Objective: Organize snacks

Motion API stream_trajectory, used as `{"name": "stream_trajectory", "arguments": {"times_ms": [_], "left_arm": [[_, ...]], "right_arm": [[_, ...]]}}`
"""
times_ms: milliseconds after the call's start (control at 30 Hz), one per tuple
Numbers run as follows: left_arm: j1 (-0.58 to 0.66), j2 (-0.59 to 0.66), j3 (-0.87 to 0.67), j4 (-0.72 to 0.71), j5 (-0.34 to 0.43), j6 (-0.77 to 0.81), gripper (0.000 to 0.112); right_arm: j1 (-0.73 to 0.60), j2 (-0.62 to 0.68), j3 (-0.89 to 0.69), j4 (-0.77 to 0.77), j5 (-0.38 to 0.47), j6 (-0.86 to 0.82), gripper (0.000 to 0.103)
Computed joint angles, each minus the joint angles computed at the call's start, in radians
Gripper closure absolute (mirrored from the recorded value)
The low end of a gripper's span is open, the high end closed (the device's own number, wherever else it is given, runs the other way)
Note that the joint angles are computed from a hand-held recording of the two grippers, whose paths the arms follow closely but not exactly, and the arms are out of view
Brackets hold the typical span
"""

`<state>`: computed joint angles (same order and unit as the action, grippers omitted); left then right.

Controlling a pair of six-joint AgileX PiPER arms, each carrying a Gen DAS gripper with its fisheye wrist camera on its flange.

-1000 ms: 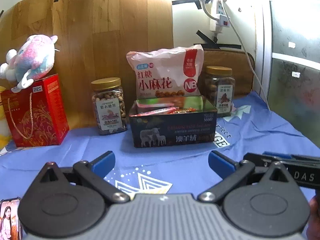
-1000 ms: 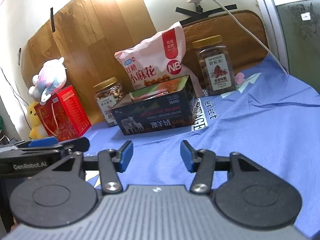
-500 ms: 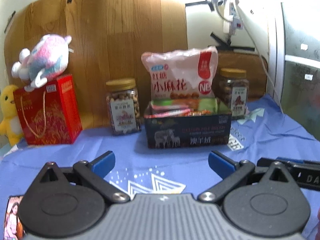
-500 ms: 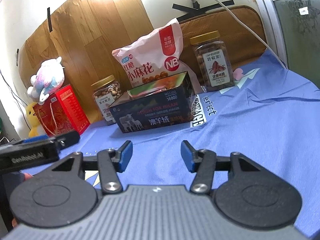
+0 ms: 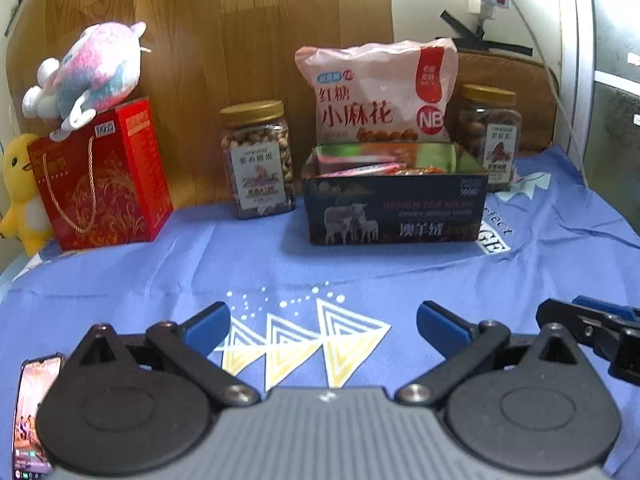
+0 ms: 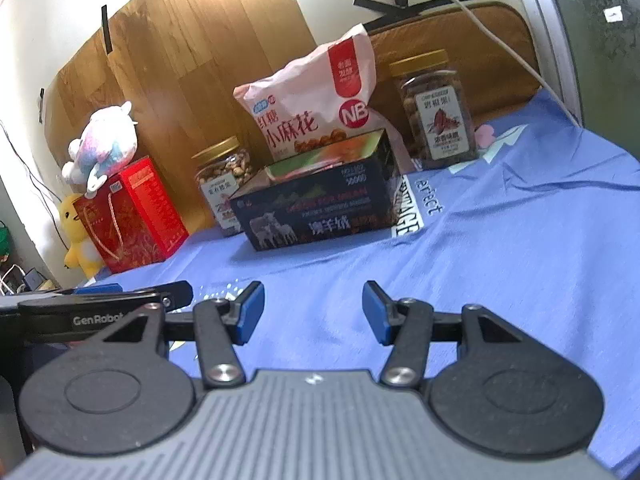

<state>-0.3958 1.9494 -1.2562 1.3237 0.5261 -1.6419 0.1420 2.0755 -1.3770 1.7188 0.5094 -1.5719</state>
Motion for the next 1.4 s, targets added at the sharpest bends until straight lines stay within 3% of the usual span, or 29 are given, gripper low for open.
{"name": "stream_trajectory", "arguments": {"times_ms": [633, 1133, 1400], "left_arm": [[0.008, 0.023, -0.02, -0.057, 0.02, 0.07, 0.009], [-0.003, -0.012, 0.028, 0.061, -0.008, -0.039, 0.009], [-0.024, -0.011, 0.026, 0.086, 0.033, -0.047, 0.009]], "right_arm": [[0.002, 0.0, 0.006, 0.004, 0.004, 0.001, 0.041], [0.002, -0.002, 0.012, 0.014, 0.004, -0.01, 0.041], [-0.001, -0.001, 0.012, 0.01, 0.005, -0.005, 0.04]]}}
